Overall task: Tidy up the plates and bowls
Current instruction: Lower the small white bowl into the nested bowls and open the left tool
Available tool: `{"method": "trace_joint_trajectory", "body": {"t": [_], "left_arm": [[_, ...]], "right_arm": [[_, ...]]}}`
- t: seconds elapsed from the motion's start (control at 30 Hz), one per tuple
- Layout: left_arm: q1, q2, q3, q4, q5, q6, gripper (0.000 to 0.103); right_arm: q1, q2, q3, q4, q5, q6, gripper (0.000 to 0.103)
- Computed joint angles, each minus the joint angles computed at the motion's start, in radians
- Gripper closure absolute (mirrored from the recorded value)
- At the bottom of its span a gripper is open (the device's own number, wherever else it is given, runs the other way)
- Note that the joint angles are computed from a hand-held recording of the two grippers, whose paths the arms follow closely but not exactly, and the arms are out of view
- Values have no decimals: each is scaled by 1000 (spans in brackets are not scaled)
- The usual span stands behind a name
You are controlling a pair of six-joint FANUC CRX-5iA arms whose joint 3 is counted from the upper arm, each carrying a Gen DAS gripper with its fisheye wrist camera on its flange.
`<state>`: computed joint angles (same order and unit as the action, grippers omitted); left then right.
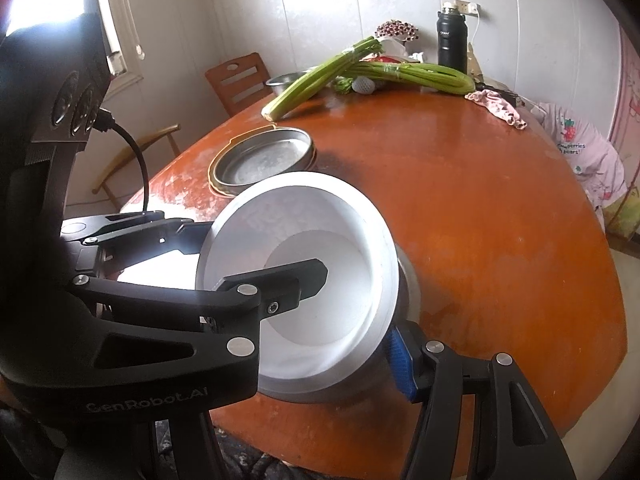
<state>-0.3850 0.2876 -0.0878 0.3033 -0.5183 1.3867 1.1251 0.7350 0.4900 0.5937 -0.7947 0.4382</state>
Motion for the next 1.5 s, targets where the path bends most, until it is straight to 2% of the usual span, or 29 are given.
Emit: {"method": "trace_joint_trajectory", "body": {"t": [0.47,1.5], "left_arm": [[1,14,18,-30,-11,34,47],[25,-1,-19,8,15,26,47]], "right_arm": [[0,0,-15,16,2,-14,39],[-1,-3,-26,31,-5,-34,39]]}}
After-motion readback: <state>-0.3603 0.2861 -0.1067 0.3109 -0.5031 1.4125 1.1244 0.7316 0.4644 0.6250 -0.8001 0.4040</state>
